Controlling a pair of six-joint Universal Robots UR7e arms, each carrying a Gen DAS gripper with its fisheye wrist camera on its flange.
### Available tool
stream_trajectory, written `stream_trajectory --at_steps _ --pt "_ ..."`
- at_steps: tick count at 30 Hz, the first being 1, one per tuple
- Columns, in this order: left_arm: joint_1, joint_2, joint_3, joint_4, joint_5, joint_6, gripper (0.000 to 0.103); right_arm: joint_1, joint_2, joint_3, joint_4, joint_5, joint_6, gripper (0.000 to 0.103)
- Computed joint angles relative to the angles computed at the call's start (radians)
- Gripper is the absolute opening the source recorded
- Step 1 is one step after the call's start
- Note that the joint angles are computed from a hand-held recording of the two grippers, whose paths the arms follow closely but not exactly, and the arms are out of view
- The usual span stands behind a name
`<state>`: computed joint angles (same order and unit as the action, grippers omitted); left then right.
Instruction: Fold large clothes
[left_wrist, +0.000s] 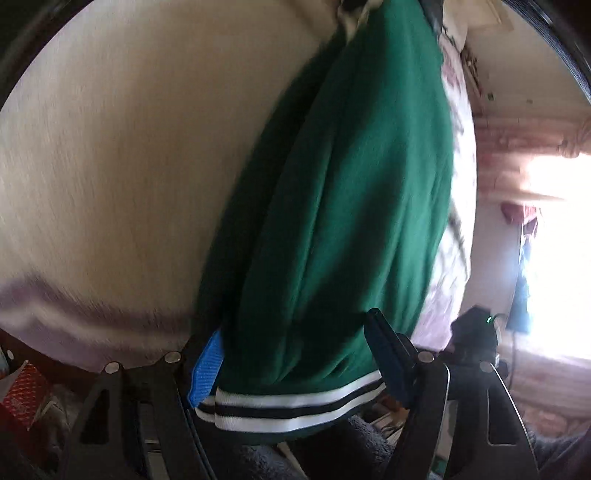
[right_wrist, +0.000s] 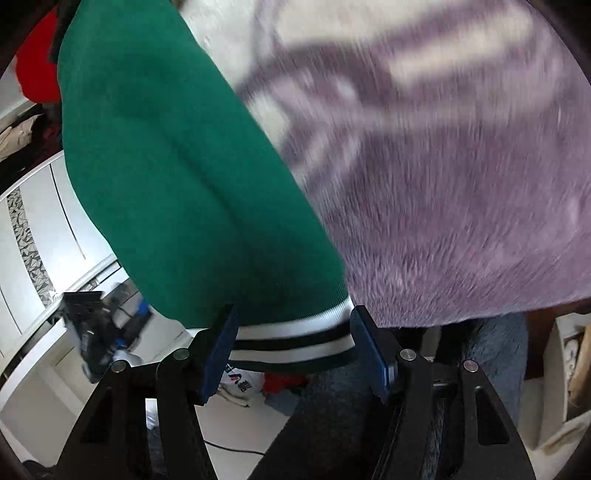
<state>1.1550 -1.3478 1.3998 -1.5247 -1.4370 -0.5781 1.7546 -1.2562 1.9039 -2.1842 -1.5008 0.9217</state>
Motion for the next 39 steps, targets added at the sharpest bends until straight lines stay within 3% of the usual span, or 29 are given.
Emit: stream_trajectory --at_steps 2,3,4,5,8,11,14,16,18,19,21,25,26,27,28,29,30,35,37,39 --pt "-0.032 -0.040 0.051 -0.025 0.067 0.025 0.035 0.003 -0.006 0.051 -0.058 -0.007 0.005 0.065" --pt "-0.031 -0.044 0.056 -0.036 0.066 0.022 0.022 0.005 -0.010 0.071 -0.079 -0.015 0.003 0.061" --pt "-0.029 -0.048 0.053 -0.049 0.058 0.011 0.017 0.015 0.000 0.081 -0.121 -0.033 0.011 0.049" --pt "-0.029 -0.060 0.060 -0.069 0.054 0.001 0.016 0.031 0.014 0.075 -0.138 -0.056 0.019 0.030" --pt "-0.022 -0.071 0.058 -0.093 0.064 0.008 0.014 0.087 0.008 0.063 -0.118 -0.124 0.040 0.010" --pt "0.009 -0.091 0.081 -0.093 0.050 0.003 0.015 0.136 -0.010 0.064 -0.117 -0.148 0.073 0.009" --pt "0.042 -0.080 0.088 -0.103 0.005 -0.014 0.016 0.139 0.024 0.055 -0.091 -0.166 0.085 0.009" --pt "0.037 -0.067 0.052 -0.074 -0.024 -0.013 0.024 0.117 0.047 0.051 -0.091 -0.136 0.083 0.012" --pt "0.022 -0.071 0.027 -0.041 -0.054 -0.028 0.035 0.114 0.095 -0.012 -0.058 -0.120 0.074 0.031" --pt "0.014 -0.086 0.024 -0.025 -0.055 -0.024 0.050 0.112 0.083 -0.011 -0.050 -0.108 0.064 0.034" --pt "-0.004 -0.102 0.022 0.026 -0.044 -0.025 0.070 0.109 0.059 0.010 -0.071 -0.080 0.053 0.051" --pt "-0.010 -0.122 0.080 0.044 -0.064 -0.048 0.070 0.083 -0.001 0.118 -0.142 -0.039 0.086 0.057" --pt "-0.017 -0.135 0.102 0.047 -0.050 -0.055 0.070 0.075 -0.009 0.154 -0.187 -0.022 0.106 0.055" --pt "-0.029 -0.145 0.120 0.041 -0.024 -0.062 0.047 0.070 -0.016 0.185 -0.242 -0.010 0.116 0.040" --pt "-0.047 -0.153 0.131 0.046 0.015 -0.066 0.012 0.082 -0.005 0.190 -0.276 -0.024 0.130 0.030" --pt "-0.059 -0.157 0.135 0.047 0.029 -0.072 0.006 0.096 -0.005 0.197 -0.289 -0.046 0.143 0.019" --pt "-0.068 -0.171 0.145 0.022 0.032 -0.094 0.006 0.112 -0.004 0.204 -0.304 -0.060 0.165 0.011" --pt "-0.083 -0.228 0.159 -0.031 0.024 -0.167 0.005 0.206 -0.010 0.173 -0.273 -0.102 0.239 0.006" --pt "-0.064 -0.219 0.159 -0.003 0.046 -0.168 0.005 0.223 0.001 0.142 -0.230 -0.114 0.233 0.006" --pt "-0.009 -0.216 0.176 -0.013 0.018 -0.170 0.006 0.217 0.023 0.127 -0.188 -0.110 0.215 0.006"
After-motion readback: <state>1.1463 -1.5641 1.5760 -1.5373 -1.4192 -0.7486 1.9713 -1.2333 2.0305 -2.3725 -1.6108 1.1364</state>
